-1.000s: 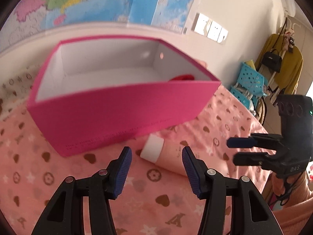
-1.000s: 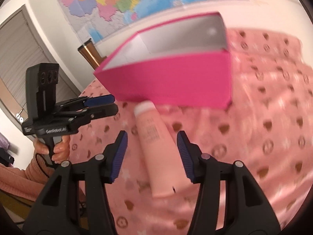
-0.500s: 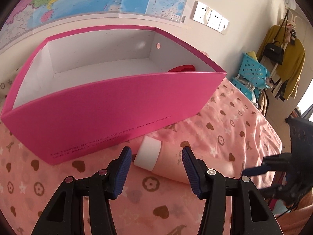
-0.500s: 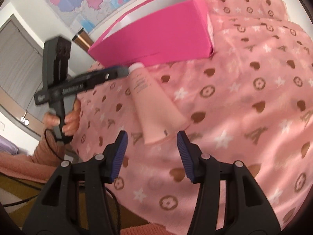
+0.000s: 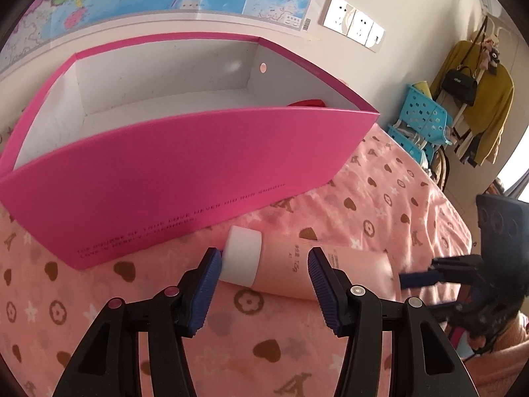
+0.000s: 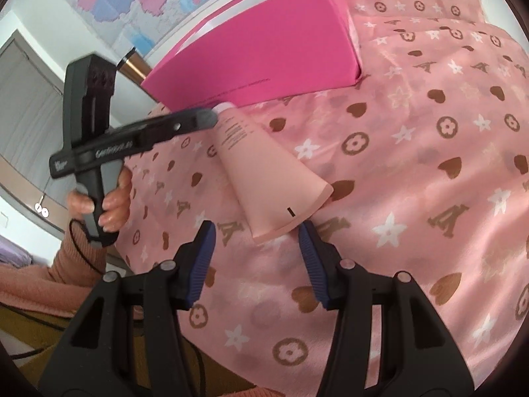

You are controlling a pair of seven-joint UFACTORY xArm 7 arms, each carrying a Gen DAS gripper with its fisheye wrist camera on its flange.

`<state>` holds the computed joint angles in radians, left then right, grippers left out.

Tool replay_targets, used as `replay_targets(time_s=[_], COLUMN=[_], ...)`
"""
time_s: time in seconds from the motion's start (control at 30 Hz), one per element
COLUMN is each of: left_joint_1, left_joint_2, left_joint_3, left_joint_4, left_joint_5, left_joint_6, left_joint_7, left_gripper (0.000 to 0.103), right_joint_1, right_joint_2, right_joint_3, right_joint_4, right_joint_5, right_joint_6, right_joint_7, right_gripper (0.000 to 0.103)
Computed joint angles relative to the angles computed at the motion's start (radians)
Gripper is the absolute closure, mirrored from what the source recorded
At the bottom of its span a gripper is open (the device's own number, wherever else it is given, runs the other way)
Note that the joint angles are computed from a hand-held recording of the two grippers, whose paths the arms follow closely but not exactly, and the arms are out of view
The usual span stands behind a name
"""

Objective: Organize rigid objects
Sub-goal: 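Grasp the pink tube with white cap across its middle using the left gripper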

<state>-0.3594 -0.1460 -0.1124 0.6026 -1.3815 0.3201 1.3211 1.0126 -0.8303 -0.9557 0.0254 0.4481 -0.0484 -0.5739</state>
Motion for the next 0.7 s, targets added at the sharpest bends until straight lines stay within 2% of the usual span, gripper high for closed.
replay_targets(time_s=[0.13, 0.27, 0.53, 0.7], left_joint_1=[0.002, -0.012, -0.005, 0.014], left_joint_2=[-0.035, -0.038, -0.022, 0.005], left_joint_3=[0.012, -0.002, 0.008, 0.011], left_joint_4=[-0.030, -0.047, -0.018, 0.000], left_joint_5=[0.003, 0.004, -0.044, -0.014], left_joint_6=[0.056, 0.034, -0.045, 0.004], left_joint_7=[-0.002, -0.012, -0.021, -0.039], left_gripper=[0.048, 0.048, 0.044, 0.045], right_joint_1=[-0.003, 0.048, 0.152, 0.204], right_joint_2=[0.018, 0.073, 0.100, 0.088], right_joint_3=[0.003, -0.019, -0.168, -0.235], right_joint_4=[0.012, 0.031, 0.072, 0.082], right_joint_5=[-0.008, -0.042, -0.138, -0.167], right_joint_6=[-0.025, -0.093, -0.160, -0.196], right_joint_7=[0.001, 0.028, 0.065, 0.081], right_gripper=[0.049, 0.049, 0.049, 0.049])
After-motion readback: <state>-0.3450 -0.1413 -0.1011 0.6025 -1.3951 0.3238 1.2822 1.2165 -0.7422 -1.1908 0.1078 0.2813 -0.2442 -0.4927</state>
